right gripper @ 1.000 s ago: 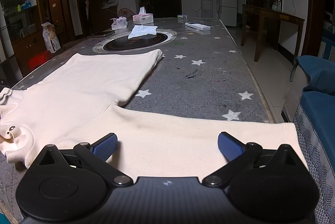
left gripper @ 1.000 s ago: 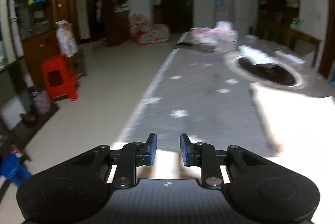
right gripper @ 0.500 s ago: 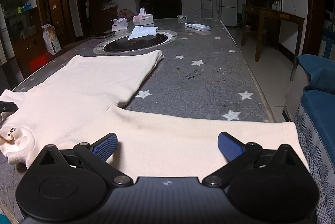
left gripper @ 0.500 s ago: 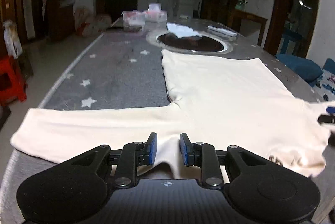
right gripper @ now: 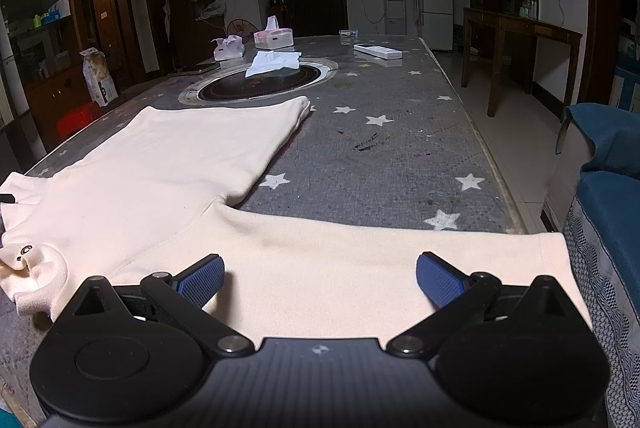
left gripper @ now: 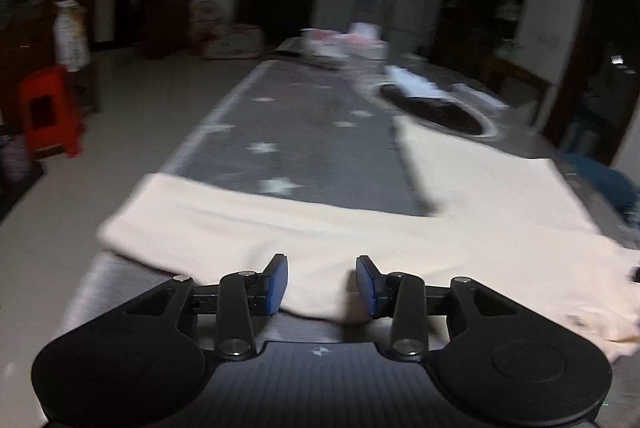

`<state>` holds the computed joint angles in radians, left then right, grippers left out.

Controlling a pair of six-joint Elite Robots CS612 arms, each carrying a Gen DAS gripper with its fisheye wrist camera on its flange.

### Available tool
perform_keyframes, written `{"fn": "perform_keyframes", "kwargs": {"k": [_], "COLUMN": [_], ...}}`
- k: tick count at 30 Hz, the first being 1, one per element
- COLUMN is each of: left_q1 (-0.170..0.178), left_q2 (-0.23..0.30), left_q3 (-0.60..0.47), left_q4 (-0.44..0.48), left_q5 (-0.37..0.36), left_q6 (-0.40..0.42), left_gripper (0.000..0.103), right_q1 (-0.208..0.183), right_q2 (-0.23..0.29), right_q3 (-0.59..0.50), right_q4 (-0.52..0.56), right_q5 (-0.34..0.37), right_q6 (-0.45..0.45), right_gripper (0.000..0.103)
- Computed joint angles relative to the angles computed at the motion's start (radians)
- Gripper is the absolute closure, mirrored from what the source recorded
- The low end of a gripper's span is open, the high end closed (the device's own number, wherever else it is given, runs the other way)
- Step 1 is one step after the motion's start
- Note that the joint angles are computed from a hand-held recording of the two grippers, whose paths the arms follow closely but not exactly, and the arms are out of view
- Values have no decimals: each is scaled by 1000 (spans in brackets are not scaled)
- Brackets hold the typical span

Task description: Fold clothes

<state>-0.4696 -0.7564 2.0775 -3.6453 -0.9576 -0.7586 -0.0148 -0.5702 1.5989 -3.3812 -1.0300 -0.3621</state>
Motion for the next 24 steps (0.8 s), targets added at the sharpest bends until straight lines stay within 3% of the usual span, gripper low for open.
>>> {"fn": "perform_keyframes", "kwargs": {"k": [6,11,13,17,20,22,24], "left_q1": [26,40,36,51,57,66,72], "left_q2": [-11,-12,-18,-42,-47,-40,-33], "left_q3": [22,42,53,54,39,30,14], "left_q4": [14,-78,-81,72,196,190,197], "left_q5": [32,17,56,88,132,132,141], "left_q6": [-50,-58,-74,-155,-154,-135,-101], "left_gripper": [62,56,56,59,58,63,88], "right_q1": [0,0,0,0,0,1,2], "right_q2": [0,0,0,0,0,-1,-1], "right_q3": [0,0,0,0,0,1,2], "right_q4": [0,1,1,2,2,2,1], "right_q5": [-2,-5,-7,-6,-5,-9,-11], "right_q6": [-2,-6,-8,-8,-7,-9,-10], "right_gripper": [0,0,0,0,0,0,0]}}
